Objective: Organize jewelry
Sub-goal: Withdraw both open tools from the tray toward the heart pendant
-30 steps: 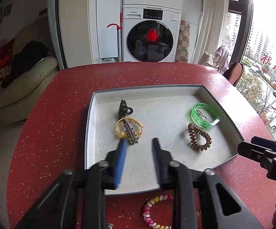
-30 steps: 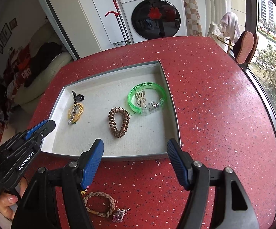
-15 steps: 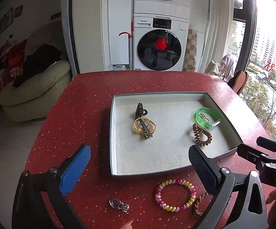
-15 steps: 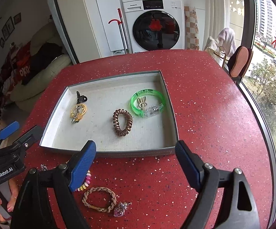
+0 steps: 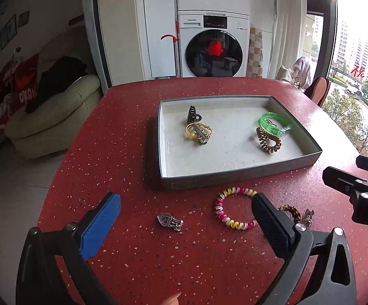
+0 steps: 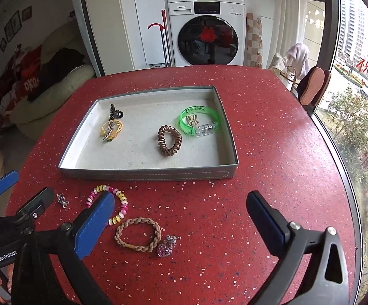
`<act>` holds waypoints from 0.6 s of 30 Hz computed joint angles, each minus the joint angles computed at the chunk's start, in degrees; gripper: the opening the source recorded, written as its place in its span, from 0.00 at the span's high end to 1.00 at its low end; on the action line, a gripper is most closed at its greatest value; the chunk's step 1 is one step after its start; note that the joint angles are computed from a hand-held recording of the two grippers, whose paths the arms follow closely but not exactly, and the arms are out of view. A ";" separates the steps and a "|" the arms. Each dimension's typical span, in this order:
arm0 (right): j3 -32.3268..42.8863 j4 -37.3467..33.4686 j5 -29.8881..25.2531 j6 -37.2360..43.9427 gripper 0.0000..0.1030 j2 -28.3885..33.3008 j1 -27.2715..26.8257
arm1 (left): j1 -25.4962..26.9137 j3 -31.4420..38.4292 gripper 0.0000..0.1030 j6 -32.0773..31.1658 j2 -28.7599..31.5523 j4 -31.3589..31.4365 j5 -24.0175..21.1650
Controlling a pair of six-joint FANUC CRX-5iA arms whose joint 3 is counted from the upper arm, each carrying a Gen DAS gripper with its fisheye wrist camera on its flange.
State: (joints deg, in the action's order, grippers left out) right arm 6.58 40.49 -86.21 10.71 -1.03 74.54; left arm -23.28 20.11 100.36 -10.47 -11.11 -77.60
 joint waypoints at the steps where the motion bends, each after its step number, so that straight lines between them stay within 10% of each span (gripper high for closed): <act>1: 0.35 0.04 -1.12 0.20 0.00 0.33 0.40 | -0.34 -0.12 0.00 0.21 -0.21 -0.56 -0.40; 18: -0.84 -1.67 -3.00 0.12 0.00 -1.13 3.13 | 4.35 -5.41 0.00 -2.42 -3.50 3.52 -3.11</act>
State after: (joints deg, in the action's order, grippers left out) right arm 5.74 38.82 -89.21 10.83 -2.17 77.68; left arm -18.93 14.70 97.94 -13.96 -7.59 -80.72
